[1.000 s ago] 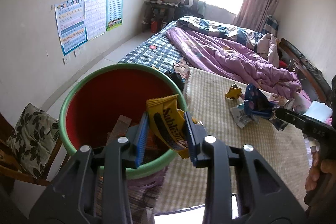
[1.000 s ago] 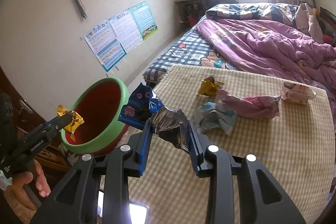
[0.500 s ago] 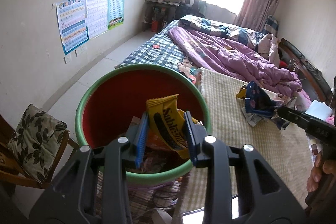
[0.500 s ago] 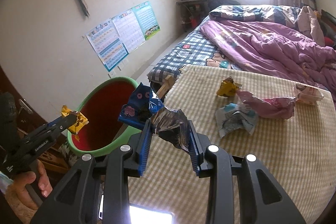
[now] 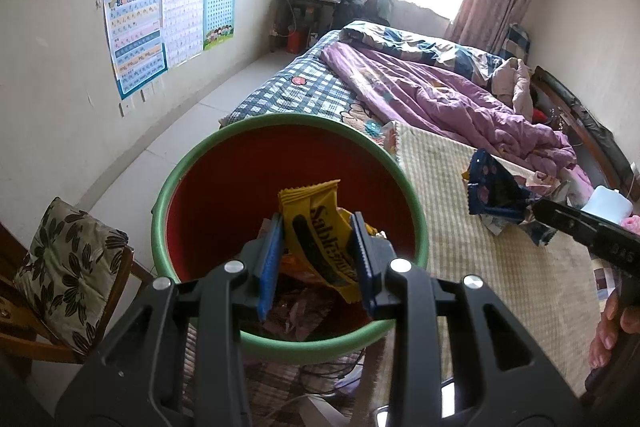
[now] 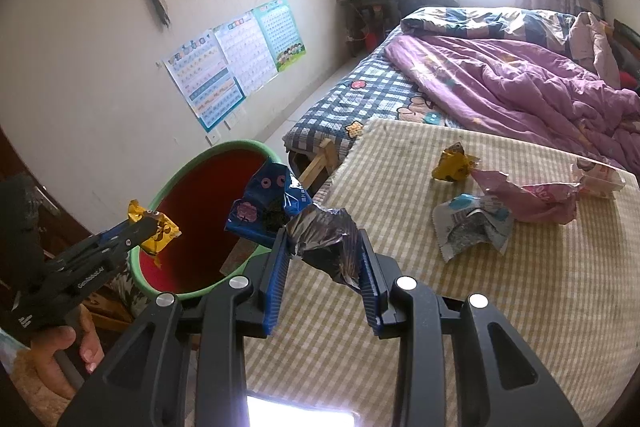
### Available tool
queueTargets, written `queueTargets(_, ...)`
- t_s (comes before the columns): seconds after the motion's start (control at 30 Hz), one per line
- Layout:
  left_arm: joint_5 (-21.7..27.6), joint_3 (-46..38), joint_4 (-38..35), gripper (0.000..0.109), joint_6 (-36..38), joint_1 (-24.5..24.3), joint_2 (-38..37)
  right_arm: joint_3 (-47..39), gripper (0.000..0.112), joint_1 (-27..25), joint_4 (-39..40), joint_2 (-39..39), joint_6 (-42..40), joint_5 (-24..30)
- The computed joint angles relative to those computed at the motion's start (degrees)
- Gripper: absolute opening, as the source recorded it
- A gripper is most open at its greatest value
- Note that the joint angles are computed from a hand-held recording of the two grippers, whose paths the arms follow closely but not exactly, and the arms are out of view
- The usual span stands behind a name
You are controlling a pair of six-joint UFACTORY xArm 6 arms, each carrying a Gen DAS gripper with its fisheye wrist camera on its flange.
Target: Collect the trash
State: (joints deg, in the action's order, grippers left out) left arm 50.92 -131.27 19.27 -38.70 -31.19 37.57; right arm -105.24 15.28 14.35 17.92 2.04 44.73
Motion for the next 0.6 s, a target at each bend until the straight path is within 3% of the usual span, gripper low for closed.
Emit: queueTargets(0.6,0.75,-0.6,-1.74,0.032,1.36,0.9,1.36,-11.25,0.032,2.48,-1.59,7.89,0.53,3.37)
